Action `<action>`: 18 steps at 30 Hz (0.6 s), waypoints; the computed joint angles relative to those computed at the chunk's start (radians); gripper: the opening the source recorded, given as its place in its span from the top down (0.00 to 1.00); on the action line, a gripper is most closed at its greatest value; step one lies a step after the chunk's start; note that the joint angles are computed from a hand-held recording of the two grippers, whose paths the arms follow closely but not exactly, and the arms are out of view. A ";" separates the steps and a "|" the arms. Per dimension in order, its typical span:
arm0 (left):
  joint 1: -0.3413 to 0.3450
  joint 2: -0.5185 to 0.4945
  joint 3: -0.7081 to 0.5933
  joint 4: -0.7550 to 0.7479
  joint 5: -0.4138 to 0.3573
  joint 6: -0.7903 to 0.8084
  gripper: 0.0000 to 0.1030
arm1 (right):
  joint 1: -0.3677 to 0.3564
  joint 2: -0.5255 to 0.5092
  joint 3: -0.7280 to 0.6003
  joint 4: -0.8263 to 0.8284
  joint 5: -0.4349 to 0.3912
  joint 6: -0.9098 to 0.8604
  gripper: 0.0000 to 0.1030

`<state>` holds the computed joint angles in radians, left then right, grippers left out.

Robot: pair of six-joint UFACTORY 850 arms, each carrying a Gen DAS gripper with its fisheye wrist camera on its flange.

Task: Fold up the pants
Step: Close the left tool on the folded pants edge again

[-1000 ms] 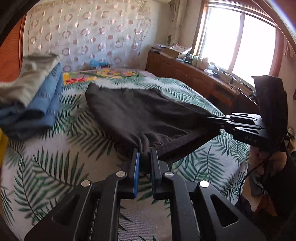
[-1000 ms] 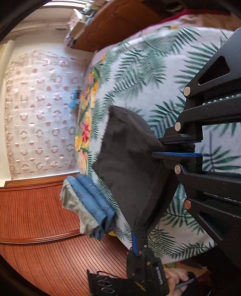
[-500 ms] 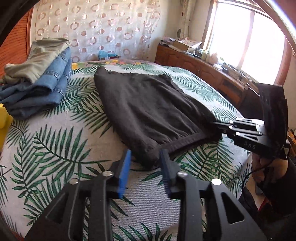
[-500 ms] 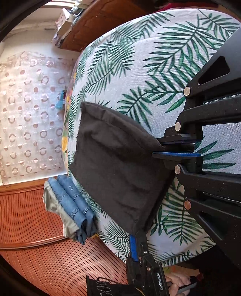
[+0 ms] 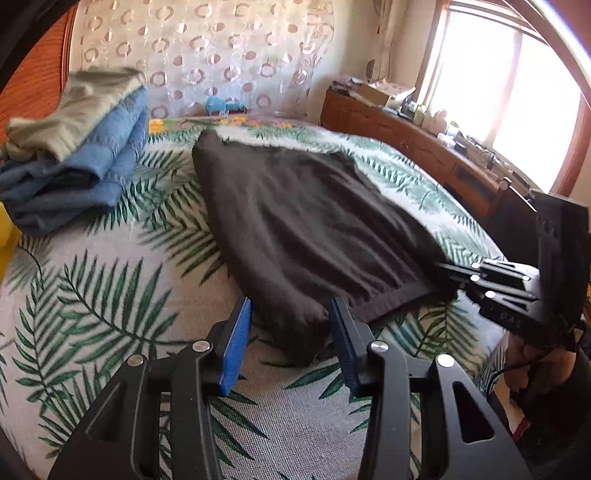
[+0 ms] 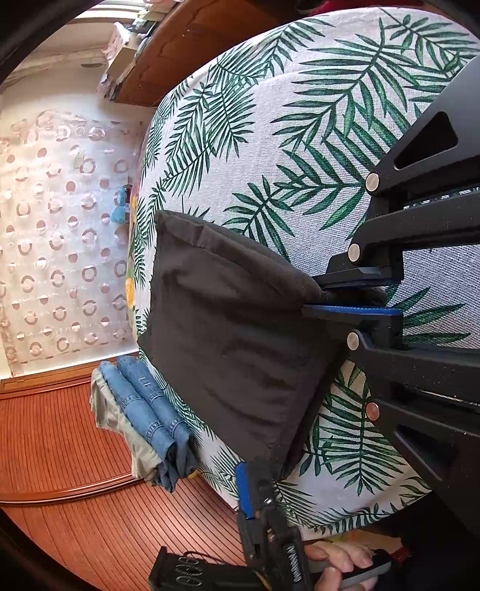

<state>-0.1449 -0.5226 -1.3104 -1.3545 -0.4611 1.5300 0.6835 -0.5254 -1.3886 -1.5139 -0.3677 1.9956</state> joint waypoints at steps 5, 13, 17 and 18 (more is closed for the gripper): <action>0.008 0.010 0.026 -0.042 -0.005 0.028 0.57 | -0.007 -0.020 -0.001 -0.079 0.008 0.083 0.94; 0.015 0.015 0.045 -0.084 -0.057 0.058 0.77 | -0.008 -0.027 -0.013 -0.048 0.003 0.061 0.94; 0.007 0.034 0.060 -0.121 -0.044 0.132 0.86 | -0.011 -0.028 -0.019 -0.018 0.007 0.027 0.93; 0.010 0.036 0.062 -0.129 -0.054 0.135 0.87 | -0.011 -0.026 -0.017 -0.014 0.008 0.019 0.93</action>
